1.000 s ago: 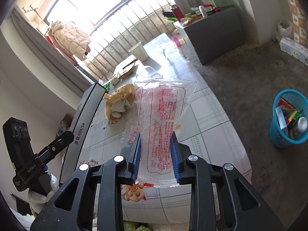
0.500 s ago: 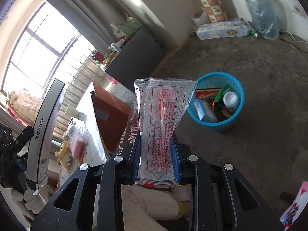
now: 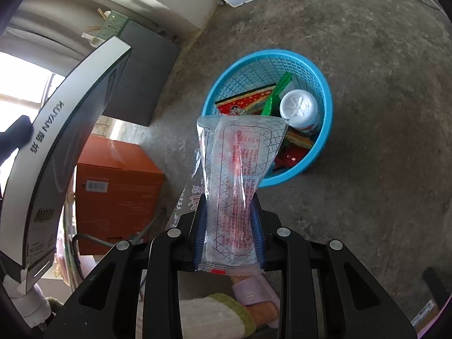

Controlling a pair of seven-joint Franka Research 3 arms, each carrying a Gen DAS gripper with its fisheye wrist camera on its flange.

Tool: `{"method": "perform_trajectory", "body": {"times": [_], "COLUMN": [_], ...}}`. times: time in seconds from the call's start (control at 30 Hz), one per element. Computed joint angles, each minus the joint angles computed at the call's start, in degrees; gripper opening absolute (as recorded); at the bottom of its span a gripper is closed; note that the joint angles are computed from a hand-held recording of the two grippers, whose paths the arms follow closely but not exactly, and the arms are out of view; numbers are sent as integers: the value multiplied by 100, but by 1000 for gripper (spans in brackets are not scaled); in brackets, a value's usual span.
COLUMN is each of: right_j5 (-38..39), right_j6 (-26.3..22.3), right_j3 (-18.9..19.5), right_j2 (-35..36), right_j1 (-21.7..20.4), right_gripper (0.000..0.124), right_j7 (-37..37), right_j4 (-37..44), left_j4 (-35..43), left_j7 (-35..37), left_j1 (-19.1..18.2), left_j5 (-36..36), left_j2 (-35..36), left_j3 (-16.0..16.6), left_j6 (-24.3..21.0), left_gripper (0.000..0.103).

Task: Collect trash
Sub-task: 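Open the right tool to drop the bag while the left tool releases the CABLE box, then move both open tools back over the table toward the beige cloth and pink pad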

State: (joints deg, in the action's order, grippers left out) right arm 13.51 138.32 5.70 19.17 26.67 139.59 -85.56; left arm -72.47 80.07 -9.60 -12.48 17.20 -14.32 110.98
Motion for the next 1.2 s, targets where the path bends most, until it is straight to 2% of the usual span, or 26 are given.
{"method": "perform_trajectory", "body": {"times": [0.1, 0.17, 0.23, 0.3, 0.4, 0.73, 0.87, 1.07, 1.2], "right_j5": [-214, -405, -552, -470, -357, -695, -861, -1197, -1584], "right_j6": [-198, -283, -319, -313, 59, 711, 1071, 1346, 1275], "right_j3": [-120, -231, -359, -342, -292, -399, -422, -310, -125], "right_j2": [586, 907, 1086, 1112, 812, 132, -245, -957, -1470], "right_j1": [-7, 17, 59, -6, -46, 5, 41, 54, 52], "right_gripper": [35, 52, 54, 54, 56, 58, 58, 58, 59], "right_j7": [-17, 29, 228, 322, 344, 877, 1251, 1640, 1854], "right_j4": [684, 1014, 1112, 1013, 449, -576, -1031, -1730, -2030], "left_j4": [813, 1566, 2048, 2037, 1321, 706, 159, -1152, -2094], "left_j7": [-233, -439, -697, -937, -919, -532, -17, 793, 1303], "left_j1": [-162, -295, -392, -430, -171, 210, 433, 610, 584], "left_j5": [166, 324, 515, 697, 451, -87, -448, -852, -1067], "left_j2": [831, 1514, 1979, 2081, 1736, 926, 200, -1313, -2384], "left_j3": [-14, -2, 69, 144, -1, -151, -157, 156, 548], "left_j6": [-57, -325, -541, -604, -256, 228, 473, 954, 948], "left_gripper": [85, 88, 90, 90, 90, 90, 90, 90, 90]}}
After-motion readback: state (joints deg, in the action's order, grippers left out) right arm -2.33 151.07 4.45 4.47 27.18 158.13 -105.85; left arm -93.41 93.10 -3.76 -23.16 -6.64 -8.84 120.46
